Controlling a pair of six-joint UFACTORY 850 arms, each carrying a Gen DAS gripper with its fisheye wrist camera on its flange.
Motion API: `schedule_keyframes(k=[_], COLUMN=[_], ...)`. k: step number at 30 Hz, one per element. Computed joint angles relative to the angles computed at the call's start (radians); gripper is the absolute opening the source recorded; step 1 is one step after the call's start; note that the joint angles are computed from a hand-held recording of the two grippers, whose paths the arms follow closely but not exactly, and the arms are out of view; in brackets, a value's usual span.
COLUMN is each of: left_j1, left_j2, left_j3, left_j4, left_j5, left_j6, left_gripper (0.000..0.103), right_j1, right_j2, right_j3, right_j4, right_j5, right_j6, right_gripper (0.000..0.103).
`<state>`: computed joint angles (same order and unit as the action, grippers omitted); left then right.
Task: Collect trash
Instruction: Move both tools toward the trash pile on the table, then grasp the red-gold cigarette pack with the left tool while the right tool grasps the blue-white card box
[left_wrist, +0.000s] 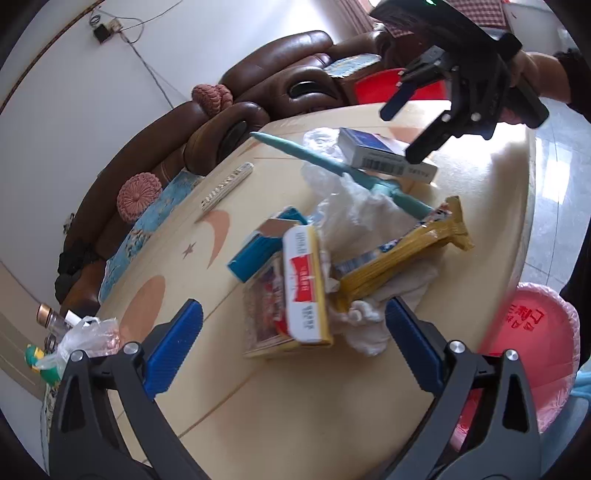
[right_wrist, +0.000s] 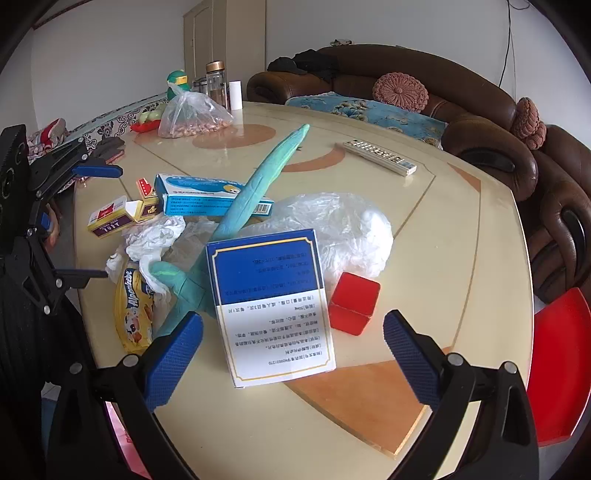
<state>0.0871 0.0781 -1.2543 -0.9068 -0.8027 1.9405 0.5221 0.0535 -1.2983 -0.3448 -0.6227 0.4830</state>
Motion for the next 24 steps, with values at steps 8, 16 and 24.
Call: schedule_keyframes(k=[8, 16, 24], left_j1=[-0.004, -0.011, -0.009], left_j2=[-0.033, -0.086, -0.123], left_j3=[-0.031, -0.093, -0.146], left_j4=[0.038, 0.132, 0.157], left_j5=[0.01, -0.045, -0.094], left_j6=[-0.065, -0.17, -0.26], left_gripper=[0.079, 0.049, 0.044], right_j1=[0.002, 0.013, 0.008], right_j2=[-0.01, -0.026, -0.042], right_j3=[0.001, -0.008, -0.021], right_j4=[0.005, -0.01, 0.021], right_j5=[-0.009, -0.012, 0.0], right_j6=[0.006, -0.002, -0.033], right_gripper=[0.095, 0.095, 0.083])
